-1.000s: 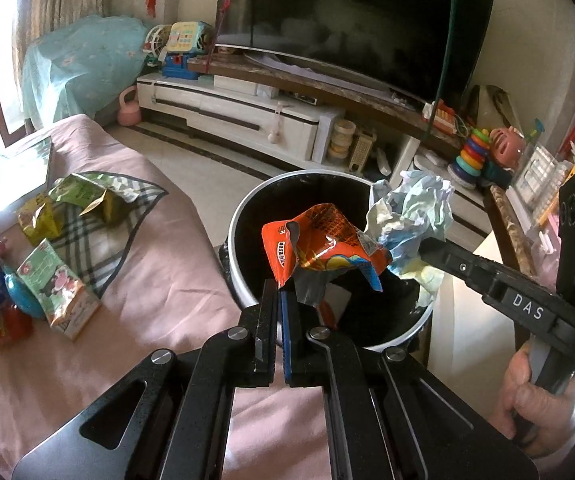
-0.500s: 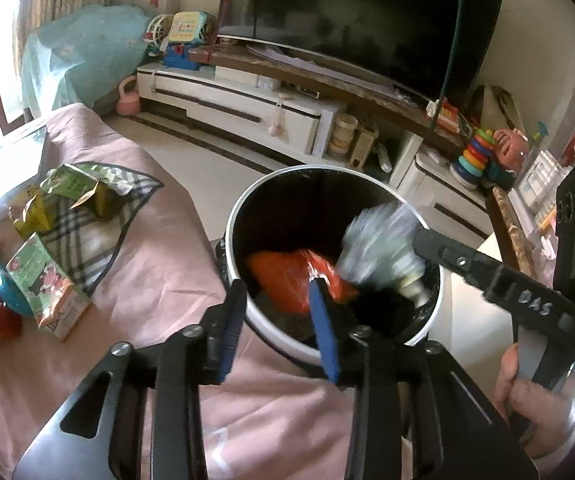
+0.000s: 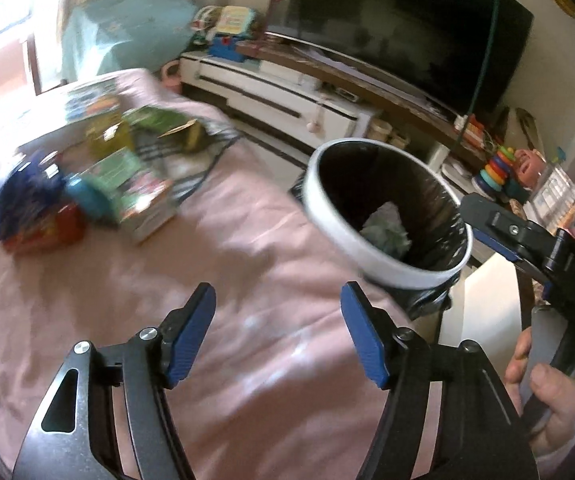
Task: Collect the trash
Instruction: 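Grasp the green milk carton with the right gripper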
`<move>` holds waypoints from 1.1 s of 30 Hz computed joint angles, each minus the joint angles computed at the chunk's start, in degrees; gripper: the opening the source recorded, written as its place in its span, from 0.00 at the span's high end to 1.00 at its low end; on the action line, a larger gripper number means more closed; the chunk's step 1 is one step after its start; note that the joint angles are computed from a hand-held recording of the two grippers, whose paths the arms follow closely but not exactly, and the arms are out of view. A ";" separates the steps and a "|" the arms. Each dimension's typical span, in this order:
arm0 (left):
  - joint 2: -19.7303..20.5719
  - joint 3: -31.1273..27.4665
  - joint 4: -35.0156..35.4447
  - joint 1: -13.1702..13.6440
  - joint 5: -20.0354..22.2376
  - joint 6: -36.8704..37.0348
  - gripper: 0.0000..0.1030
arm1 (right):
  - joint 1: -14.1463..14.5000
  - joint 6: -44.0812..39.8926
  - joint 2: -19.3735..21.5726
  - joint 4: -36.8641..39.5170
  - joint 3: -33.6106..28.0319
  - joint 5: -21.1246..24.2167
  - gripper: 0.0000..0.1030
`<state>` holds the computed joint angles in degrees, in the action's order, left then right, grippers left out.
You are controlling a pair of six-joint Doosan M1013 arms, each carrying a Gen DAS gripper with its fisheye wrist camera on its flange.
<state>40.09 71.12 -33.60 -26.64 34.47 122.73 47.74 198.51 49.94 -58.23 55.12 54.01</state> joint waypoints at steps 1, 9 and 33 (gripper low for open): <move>-0.26 0.55 -0.07 0.35 -0.36 -0.32 0.35 | 0.13 -1.04 0.55 0.36 -0.99 -0.03 0.04; -2.10 4.20 0.15 3.90 -3.89 -3.48 0.33 | 0.61 -10.92 5.80 5.76 -10.10 -2.81 0.03; -1.19 3.30 1.42 8.56 -5.17 -9.02 0.32 | -0.07 -32.88 17.95 20.71 -33.29 0.54 0.03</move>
